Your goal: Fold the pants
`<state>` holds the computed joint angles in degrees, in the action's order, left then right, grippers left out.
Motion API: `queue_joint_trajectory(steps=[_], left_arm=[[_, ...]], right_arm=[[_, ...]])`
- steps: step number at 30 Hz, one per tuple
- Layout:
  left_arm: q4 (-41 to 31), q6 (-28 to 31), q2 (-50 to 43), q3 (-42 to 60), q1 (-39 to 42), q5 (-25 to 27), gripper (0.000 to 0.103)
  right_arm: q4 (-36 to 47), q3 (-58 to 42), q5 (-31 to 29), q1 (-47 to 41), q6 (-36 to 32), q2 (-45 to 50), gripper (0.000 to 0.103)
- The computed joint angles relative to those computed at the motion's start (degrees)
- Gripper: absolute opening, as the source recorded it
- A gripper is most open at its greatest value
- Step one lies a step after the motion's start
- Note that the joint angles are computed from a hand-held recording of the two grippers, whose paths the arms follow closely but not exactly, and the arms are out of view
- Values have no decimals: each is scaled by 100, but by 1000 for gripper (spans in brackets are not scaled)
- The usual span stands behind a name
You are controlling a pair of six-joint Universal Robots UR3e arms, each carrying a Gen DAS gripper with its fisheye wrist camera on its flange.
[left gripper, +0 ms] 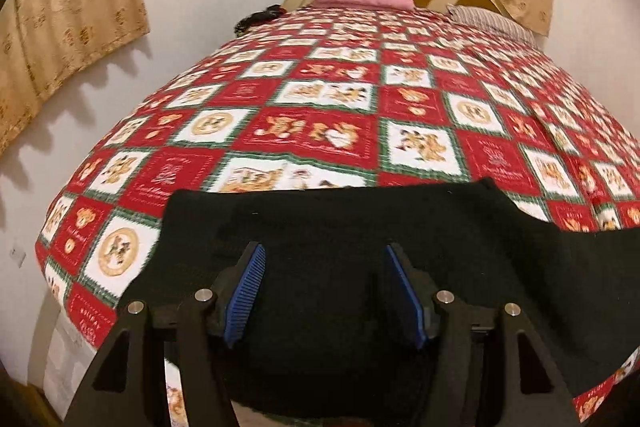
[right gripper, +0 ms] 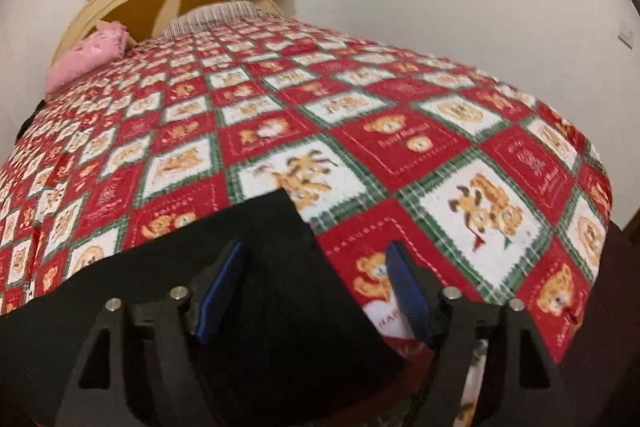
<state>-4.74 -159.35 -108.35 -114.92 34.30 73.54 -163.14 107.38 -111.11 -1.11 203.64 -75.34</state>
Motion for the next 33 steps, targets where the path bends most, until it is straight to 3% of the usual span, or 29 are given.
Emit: queue_joint_trajectory(steps=[1, 3, 5, 7, 10, 12, 15, 16, 19, 22, 23, 24, 26, 27, 29, 33], left_arm=[[-13, 30, -22, 47, -64, -5, 63], [-113, 19, -37, 196, -209, -95, 63], [-341, -34, -75, 419, -334, -221, 63], [-682, -89, -179, 746, -523, -180, 63], [-890, -265, -423, 1164, -821, 107, 63], [-1017, -358, -545, 1342, -940, 179, 63], [-1162, -476, -654, 1474, -1073, 158, 63], [-1146, -485, -704, 1495, -1123, 119, 63], [-1096, -414, -1144, 1823, -1464, 443, 63], [-727, -599, -1523, 2011, -1733, 969, 75], [-795, -626, -1542, 2100, -1804, 1169, 79], [-847, -624, -1535, 2137, -1799, 1188, 80], [-983, -600, -1428, 2077, -1661, 972, 80], [-1018, -600, -1357, 2013, -1598, 892, 80], [-969, -583, -1138, 1793, -1526, 952, 80], [-189, -435, -826, 1195, -1459, 1311, 80]], right_arm=[[70, 15, 297, -33, -274, -108, 69], [104, 54, 506, -60, -416, -191, 31], [324, -69, 608, 2, -480, -214, 20], [402, -173, 294, 210, -629, -186, 15], [-378, 147, -1170, 729, -371, -191, 9], [-669, 333, -1296, 719, -331, -172, 10], [-760, 616, -1019, 468, -220, -6, 10], [-1185, 721, -1243, 576, -336, 202, 11], [-1073, 349, -1797, 863, -500, 553, 13], [-1063, 312, -1707, 819, -593, 528, 17], [-1064, 367, -1627, 769, -608, 435, 28], [-1173, 629, -1567, 675, -416, 146, 50], [-1308, 864, -1474, 613, -216, -126, 80], [-1591, 1065, -1566, 655, 48, -295, 89], [-2148, 1354, -1789, 841, 489, -547, 90], [-1970, 825, -1916, 1439, 821, -461, 90]])
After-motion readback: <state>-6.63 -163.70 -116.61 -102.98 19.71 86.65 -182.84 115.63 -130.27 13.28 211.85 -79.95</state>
